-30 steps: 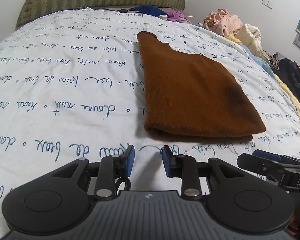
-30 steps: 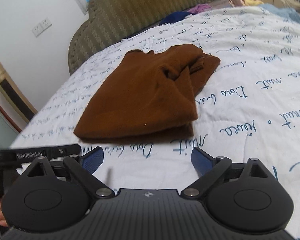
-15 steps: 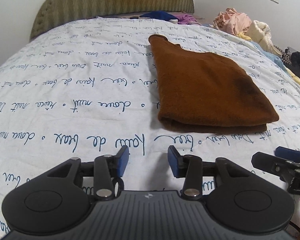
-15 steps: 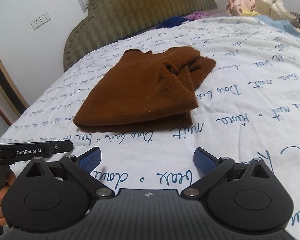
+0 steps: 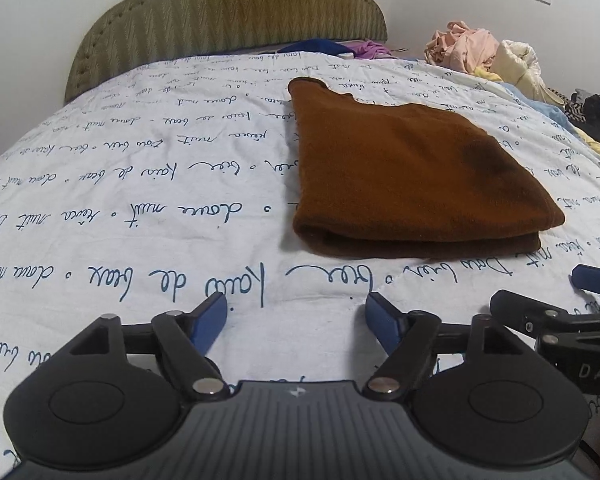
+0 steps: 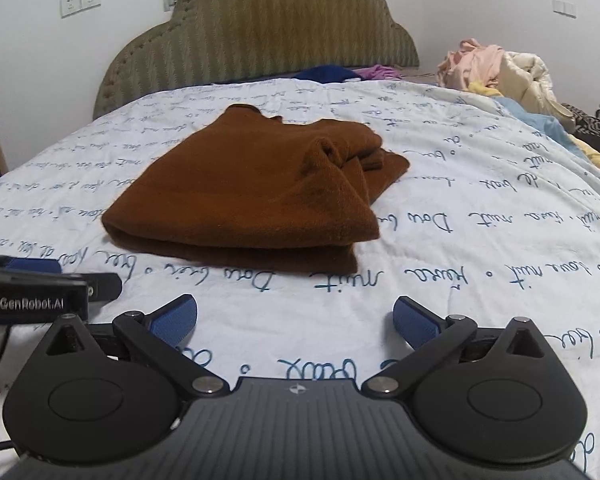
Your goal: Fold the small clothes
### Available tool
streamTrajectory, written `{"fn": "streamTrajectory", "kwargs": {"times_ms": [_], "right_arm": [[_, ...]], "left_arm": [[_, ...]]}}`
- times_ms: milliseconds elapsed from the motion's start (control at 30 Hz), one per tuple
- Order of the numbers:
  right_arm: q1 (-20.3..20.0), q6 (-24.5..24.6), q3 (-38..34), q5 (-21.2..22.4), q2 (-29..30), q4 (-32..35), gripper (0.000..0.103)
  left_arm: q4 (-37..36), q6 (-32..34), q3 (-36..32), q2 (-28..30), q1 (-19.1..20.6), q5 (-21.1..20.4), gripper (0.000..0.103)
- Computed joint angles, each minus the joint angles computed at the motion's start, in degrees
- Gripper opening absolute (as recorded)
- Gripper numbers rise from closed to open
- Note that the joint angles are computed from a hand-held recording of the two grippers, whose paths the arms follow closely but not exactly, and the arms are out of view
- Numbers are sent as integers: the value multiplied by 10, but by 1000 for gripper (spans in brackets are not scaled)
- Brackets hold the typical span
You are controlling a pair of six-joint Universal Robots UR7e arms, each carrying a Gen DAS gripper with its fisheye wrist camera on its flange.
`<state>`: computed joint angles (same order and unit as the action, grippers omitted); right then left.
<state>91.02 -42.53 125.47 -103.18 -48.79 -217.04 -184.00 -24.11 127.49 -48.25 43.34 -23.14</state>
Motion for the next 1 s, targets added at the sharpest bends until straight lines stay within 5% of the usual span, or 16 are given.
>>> {"fn": "streamTrajectory", "kwargs": {"times_ms": [1000], "right_arm": [[3,-9,-13,-32,26,-23,103]], "left_arm": [[-122,62,9,36,0,10,87]]}}
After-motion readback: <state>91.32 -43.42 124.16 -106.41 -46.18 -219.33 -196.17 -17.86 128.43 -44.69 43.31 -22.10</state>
